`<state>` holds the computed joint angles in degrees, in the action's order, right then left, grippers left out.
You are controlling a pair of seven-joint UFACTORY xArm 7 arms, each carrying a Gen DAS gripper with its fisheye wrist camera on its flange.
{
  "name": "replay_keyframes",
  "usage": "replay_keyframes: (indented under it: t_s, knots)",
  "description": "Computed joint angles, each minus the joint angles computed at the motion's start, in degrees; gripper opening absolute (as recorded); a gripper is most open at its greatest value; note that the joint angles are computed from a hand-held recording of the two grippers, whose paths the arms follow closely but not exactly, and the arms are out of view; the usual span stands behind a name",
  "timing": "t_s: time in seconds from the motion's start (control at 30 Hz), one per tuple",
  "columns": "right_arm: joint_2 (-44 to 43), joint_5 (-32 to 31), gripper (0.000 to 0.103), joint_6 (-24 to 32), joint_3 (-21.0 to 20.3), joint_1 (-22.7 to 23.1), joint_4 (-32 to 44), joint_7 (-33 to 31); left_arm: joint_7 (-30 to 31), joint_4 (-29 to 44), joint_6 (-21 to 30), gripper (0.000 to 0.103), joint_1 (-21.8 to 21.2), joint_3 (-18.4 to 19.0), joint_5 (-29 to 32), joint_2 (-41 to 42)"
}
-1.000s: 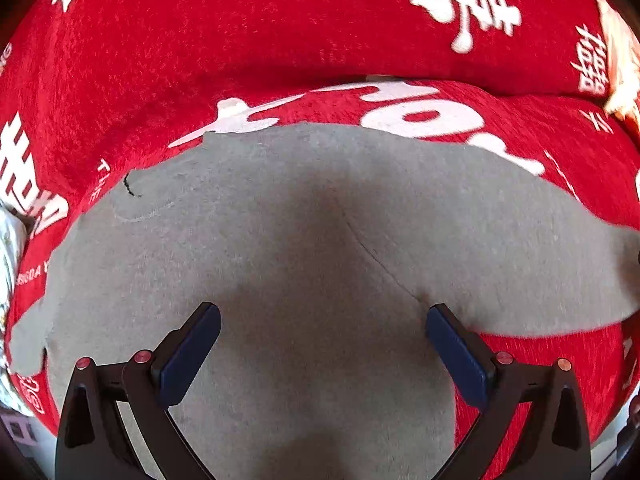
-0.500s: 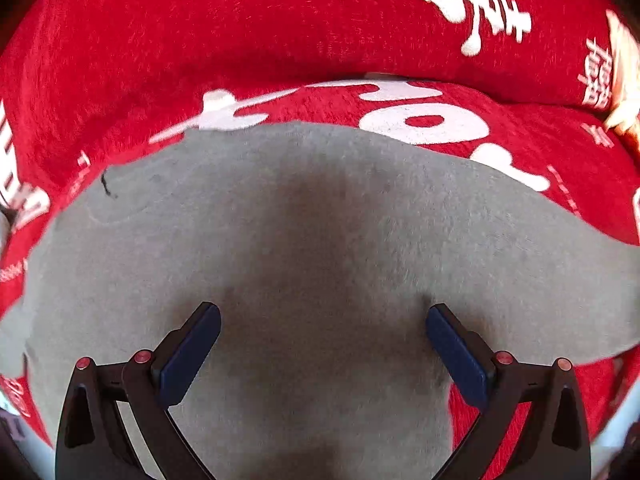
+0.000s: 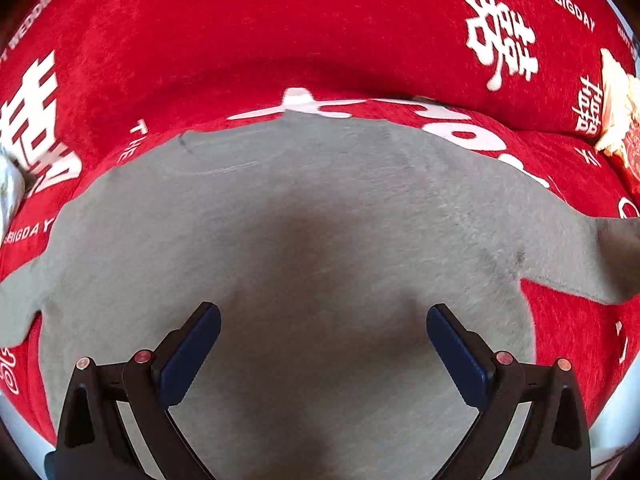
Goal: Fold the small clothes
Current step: 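Lift the sleeve with the right gripper and fold it across the sweater body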
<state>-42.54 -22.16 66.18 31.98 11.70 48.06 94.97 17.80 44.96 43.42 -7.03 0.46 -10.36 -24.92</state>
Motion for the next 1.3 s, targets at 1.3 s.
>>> replay_keyframes:
  t_s: [1.3]
  knots:
    - [77.6,-42.1,0.007,26.7,0.9,32.1,77.9,0.7,22.9,7.7,8.0,0.103,17.9,12.8,-10.8,8.0]
